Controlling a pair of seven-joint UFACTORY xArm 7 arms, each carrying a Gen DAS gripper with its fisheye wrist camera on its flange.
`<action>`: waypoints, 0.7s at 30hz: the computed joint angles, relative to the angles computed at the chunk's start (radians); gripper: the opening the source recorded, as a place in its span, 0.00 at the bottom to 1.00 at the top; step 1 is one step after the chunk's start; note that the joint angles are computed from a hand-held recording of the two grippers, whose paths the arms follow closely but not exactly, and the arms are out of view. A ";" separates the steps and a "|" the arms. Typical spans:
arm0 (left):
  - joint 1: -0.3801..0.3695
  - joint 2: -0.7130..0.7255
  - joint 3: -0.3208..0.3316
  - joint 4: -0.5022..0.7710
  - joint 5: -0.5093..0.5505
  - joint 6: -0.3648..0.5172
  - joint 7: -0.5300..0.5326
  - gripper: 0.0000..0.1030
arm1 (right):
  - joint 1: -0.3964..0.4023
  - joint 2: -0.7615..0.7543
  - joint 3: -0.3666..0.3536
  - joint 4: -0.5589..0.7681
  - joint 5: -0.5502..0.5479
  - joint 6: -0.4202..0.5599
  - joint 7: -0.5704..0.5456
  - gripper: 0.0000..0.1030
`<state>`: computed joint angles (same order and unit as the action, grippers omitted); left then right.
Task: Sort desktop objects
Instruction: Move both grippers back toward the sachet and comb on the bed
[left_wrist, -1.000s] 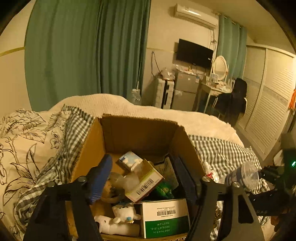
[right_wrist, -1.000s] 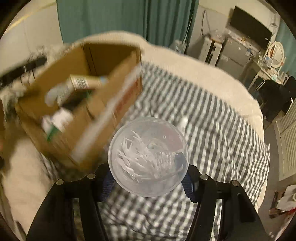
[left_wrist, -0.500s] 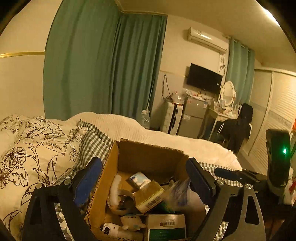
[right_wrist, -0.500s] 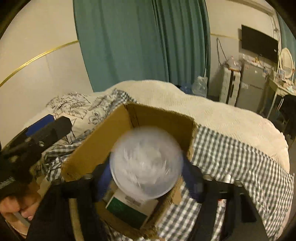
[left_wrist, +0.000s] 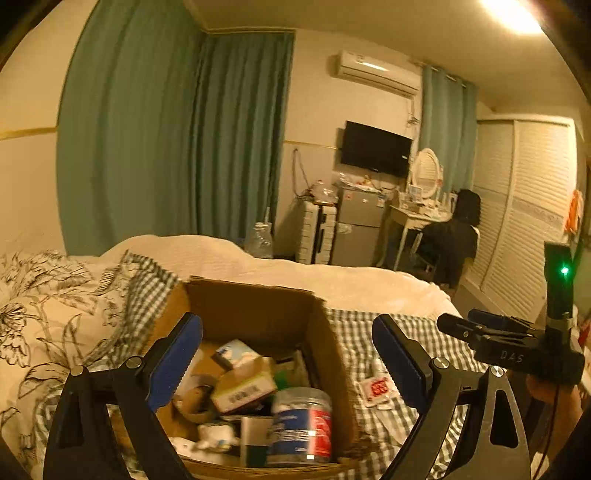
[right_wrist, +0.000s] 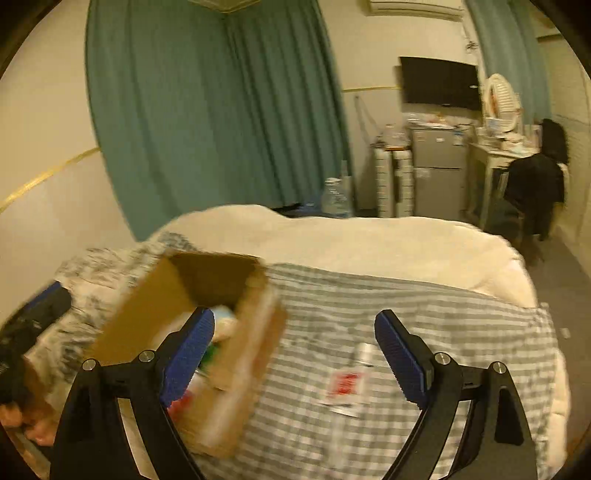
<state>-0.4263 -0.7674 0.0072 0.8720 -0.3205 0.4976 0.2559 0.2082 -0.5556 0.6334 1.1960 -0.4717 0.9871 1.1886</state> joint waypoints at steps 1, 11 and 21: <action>-0.007 -0.006 -0.012 -0.009 0.001 -0.006 0.001 0.93 | 0.014 -0.019 -0.014 -0.023 0.013 0.007 -0.005 0.86; -0.110 0.075 -0.094 0.028 -0.049 0.015 -0.080 0.93 | 0.174 -0.061 -0.119 -0.301 0.225 -0.051 -0.081 0.78; -0.056 0.213 -0.219 0.068 0.055 -0.009 -0.267 0.88 | 0.229 0.048 -0.153 -0.401 0.269 -0.220 -0.048 0.47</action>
<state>-0.4826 -0.5543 -0.2114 0.9397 -0.2653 0.4889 -0.0109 0.4367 -0.5077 0.4800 0.7952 -0.2030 0.7673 1.1407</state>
